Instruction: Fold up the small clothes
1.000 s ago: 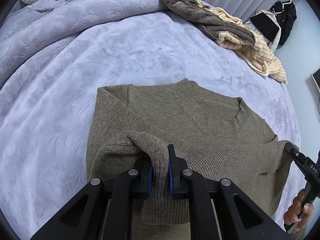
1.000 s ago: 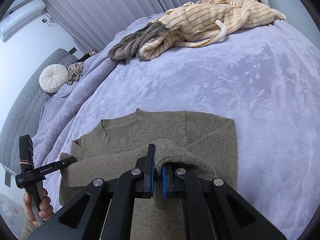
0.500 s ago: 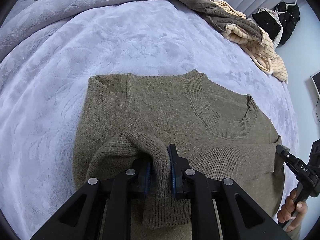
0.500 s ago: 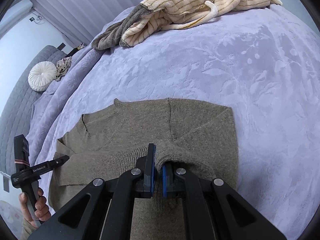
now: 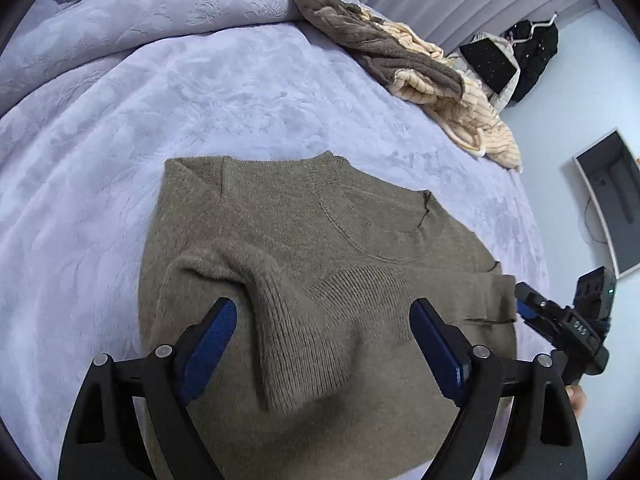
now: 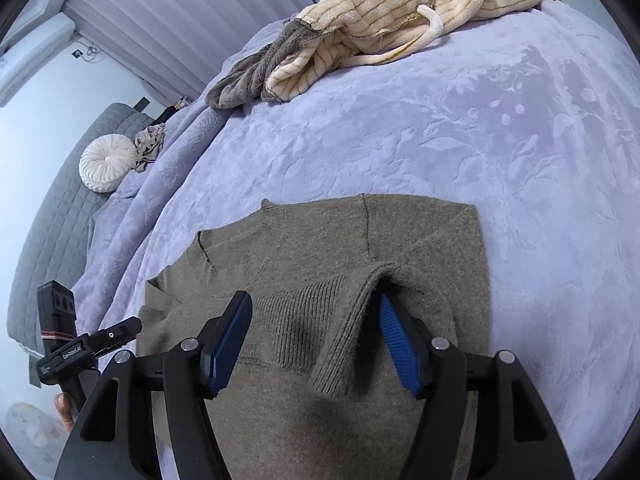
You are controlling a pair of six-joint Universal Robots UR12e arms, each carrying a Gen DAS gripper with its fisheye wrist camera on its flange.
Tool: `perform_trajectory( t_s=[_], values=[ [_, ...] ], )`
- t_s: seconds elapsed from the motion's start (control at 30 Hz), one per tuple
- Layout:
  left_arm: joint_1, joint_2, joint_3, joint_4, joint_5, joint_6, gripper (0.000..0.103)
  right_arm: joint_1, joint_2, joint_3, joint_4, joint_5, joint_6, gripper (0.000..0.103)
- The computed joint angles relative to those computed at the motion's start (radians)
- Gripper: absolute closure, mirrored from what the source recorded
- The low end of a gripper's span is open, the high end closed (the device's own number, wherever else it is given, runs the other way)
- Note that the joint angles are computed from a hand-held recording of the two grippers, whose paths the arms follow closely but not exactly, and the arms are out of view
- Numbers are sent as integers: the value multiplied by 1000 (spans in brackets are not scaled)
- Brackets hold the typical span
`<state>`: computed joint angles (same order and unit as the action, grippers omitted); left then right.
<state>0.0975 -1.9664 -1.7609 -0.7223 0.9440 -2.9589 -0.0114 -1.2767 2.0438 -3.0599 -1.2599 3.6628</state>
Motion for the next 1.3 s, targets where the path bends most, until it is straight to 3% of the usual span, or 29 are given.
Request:
perform_trajectory(
  t_s=[0.1, 0.17, 0.33, 0.43, 0.63, 0.87, 1.0, 1.1, 1.17, 1.3],
  values=[
    [32, 21, -43, 0, -66, 7, 14, -2, -11, 25, -20, 38, -8, 34],
    [33, 27, -55, -41, -68, 45, 14, 3, -12, 29, -4, 45, -34, 34],
    [-20, 22, -45, -115, -35, 170, 14, 25, 12, 8, 34, 34, -67, 34],
    [-54, 6, -15, -109, -31, 193, 14, 30, 29, -14, 46, 49, -96, 34],
    [-78, -46, 73, -55, -37, 110, 14, 35, 46, -68, 54, 10, -136, 34],
    [-79, -98, 161, -27, -6, 23, 14, 14, 79, -126, 52, -35, -60, 34],
    [-64, -88, 137, 29, -8, -13, 14, 25, 68, -121, 38, -102, -45, 34],
    [-78, -80, 118, 41, 63, 40, 14, 68, 63, -131, 75, -213, -171, 34],
    [-106, -88, 120, 39, 158, 71, 14, 100, 79, -162, 140, -283, -246, 34],
    [-156, -119, 123, 129, 329, 100, 14, 131, 115, -206, 210, -405, -282, 34]
  ],
)
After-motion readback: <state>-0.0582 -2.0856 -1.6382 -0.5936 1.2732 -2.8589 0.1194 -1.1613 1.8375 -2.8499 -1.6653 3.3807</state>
